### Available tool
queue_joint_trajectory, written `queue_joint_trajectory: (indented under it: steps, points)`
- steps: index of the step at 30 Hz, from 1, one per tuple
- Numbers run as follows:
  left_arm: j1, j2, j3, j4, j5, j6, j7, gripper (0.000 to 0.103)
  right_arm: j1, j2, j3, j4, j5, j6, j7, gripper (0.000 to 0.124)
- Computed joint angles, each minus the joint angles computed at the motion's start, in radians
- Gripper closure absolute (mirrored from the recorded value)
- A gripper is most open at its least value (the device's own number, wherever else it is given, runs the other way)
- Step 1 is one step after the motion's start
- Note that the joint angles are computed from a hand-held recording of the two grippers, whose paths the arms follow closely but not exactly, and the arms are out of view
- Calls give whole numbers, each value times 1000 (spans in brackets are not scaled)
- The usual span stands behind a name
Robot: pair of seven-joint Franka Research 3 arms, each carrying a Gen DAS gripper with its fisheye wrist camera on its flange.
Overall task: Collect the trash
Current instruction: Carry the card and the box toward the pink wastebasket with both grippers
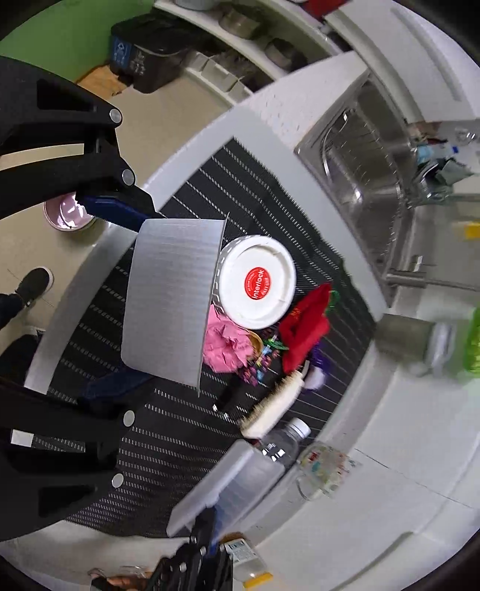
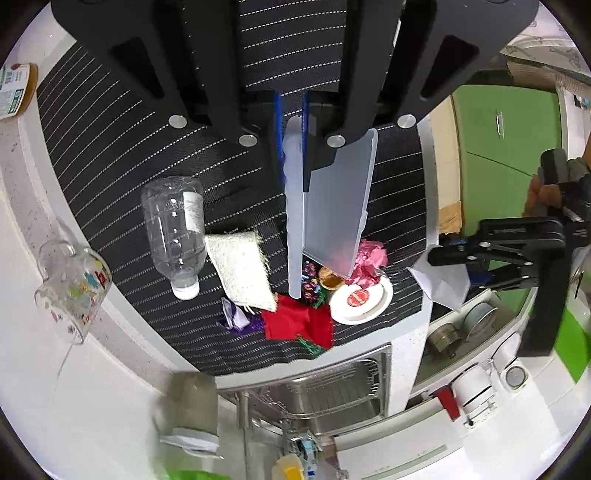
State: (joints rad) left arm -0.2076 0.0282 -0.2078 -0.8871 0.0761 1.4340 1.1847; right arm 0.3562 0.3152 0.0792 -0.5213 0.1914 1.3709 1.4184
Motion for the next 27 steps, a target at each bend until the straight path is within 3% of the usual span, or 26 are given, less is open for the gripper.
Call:
queue_joint_trajectory:
  steps: [7, 14, 22, 27]
  points:
    - [-12, -127, -20, -63, 86, -27, -123, 38, 20, -87, 32, -134, 64, 65, -99, 117]
    - [31, -347, -17, -236, 120, -78, -220, 38, 114, -104, 80, -172, 105, 81, -126, 117]
    - [79, -650, 70, -538, 106, -118, -233, 38, 277, -113, 133, -303, 71, 160, -73, 117]
    - [82, -834, 152, -823, 80, -42, -207, 38, 351, -104, 149, -420, 35, 242, -30, 117]
